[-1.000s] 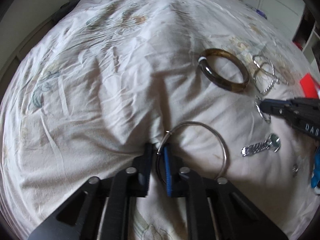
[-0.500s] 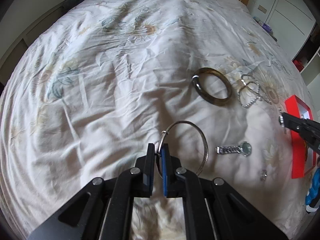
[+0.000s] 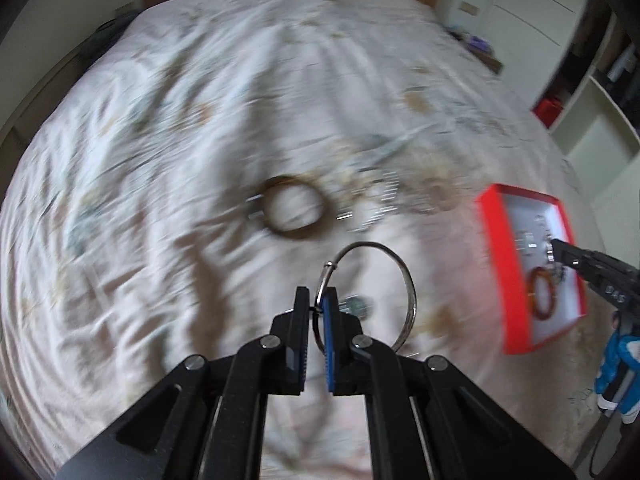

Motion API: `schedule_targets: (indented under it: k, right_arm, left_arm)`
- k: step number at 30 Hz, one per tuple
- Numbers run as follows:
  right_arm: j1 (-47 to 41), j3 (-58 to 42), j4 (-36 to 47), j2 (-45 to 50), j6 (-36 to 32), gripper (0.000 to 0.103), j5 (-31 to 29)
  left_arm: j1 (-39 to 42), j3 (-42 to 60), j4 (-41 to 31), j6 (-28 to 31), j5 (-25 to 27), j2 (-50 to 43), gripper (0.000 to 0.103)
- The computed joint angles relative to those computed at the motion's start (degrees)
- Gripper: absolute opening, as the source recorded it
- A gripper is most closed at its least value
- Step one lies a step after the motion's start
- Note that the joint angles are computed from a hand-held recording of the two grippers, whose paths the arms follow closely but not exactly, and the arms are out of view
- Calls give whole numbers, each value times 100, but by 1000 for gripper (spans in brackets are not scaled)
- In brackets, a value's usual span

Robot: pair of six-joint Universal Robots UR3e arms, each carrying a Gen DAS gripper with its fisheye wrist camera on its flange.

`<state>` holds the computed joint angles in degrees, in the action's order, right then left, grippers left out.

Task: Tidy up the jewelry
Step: 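Carry the bangle and earring into the red box and release both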

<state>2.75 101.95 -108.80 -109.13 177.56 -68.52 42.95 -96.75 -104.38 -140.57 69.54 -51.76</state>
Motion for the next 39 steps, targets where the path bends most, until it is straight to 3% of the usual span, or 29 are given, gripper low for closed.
schedule_targets:
  k: [7, 16, 26, 39]
  right_arm:
    - [-1397, 276, 616, -633, -962, 4, 135]
    - [-1879, 478, -214, 5, -1343, 4, -48]
    - [-1635, 513, -1069, 975, -1321, 4, -583]
    - [-1553, 650, -1445, 1345, -1320, 5, -953]
  left_arm:
    - [-2902, 404, 1706, -2294, 216, -1386, 6]
    - [-4969, 1096, 3315, -3719, 590, -3325, 6]
    - [-5878, 1945, 3852, -4328, 1206, -5061, 6]
    - [-6091, 2544, 3736, -4726, 1563, -5954, 6]
